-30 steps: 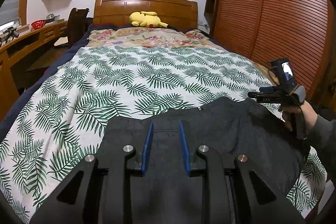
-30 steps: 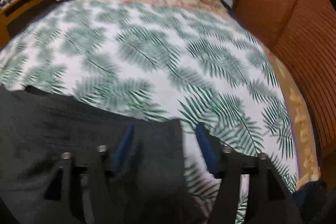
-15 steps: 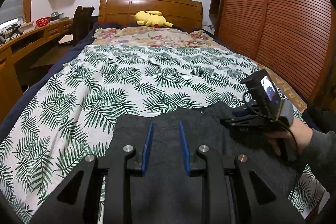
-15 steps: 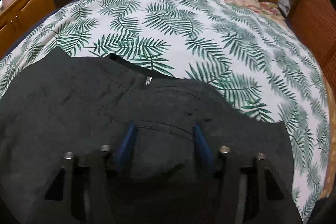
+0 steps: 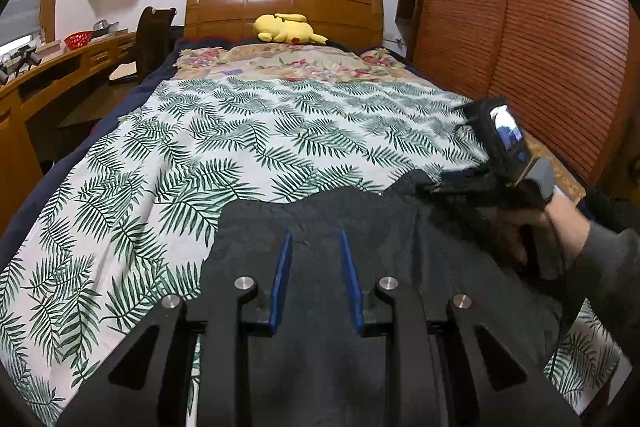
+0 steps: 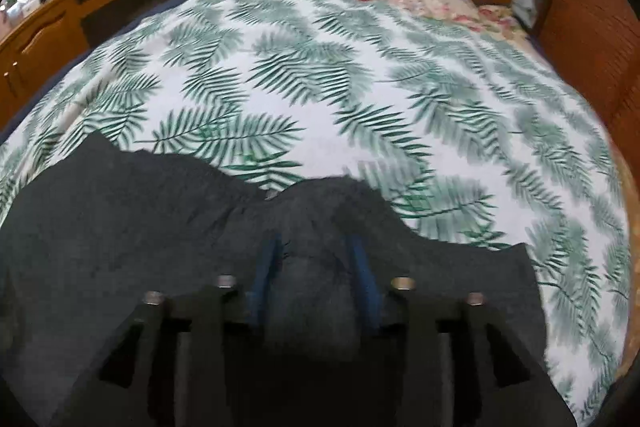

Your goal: Fold large clothes

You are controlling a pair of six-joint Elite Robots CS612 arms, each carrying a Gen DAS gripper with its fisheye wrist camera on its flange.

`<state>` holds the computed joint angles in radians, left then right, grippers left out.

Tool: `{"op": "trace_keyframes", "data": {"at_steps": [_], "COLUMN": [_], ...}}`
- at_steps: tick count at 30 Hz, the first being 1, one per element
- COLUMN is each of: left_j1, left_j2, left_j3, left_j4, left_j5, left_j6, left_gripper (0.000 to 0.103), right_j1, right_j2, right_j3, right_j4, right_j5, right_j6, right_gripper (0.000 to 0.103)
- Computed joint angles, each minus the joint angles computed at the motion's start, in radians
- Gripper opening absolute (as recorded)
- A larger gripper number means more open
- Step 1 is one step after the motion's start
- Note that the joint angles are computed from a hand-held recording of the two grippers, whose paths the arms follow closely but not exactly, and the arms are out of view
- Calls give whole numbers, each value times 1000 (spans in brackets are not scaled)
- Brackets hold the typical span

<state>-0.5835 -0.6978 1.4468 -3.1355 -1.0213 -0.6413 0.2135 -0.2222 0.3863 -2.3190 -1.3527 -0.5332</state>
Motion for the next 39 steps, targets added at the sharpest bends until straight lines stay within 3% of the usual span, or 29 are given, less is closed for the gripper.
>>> {"op": "trace_keyframes", "data": {"at_steps": [4, 8, 12, 16, 22, 26, 30, 39], "left_j1": [-9, -22, -32, -55, -73, -79, -84, -106], "left_j2": [5, 12, 20, 25, 26, 22, 14, -31], "left_j3": [-10, -21, -25, -37, -37, -27, -18, 42], "left_j4": [19, 26, 4, 17, 4, 7, 7, 4], "left_j5": [-15, -37, -98, -101, -136, -160, -165, -120], "left_j6": [21, 46, 63, 101, 121, 107, 90, 32], "left_gripper": [23, 23, 23, 23, 23, 23, 23, 23], "right_j1": [-19, -58, -95, -133, -181, -197, -218, -221], "right_j2": [-88, -211, -297, -353, -391, -389, -391, -424], "right_j3": [161, 396, 570, 690, 774, 786, 792, 849], "right_j4": [-103, -215, -307, -387, -432, -430, -387, -414], "right_j5": [26, 58, 30, -7, -34, -91, -59, -53], "right_j6": [-9, -24, -51, -47, 19, 55, 103, 98], "right_gripper": [57, 57, 57, 57, 57, 57, 57, 57]}}
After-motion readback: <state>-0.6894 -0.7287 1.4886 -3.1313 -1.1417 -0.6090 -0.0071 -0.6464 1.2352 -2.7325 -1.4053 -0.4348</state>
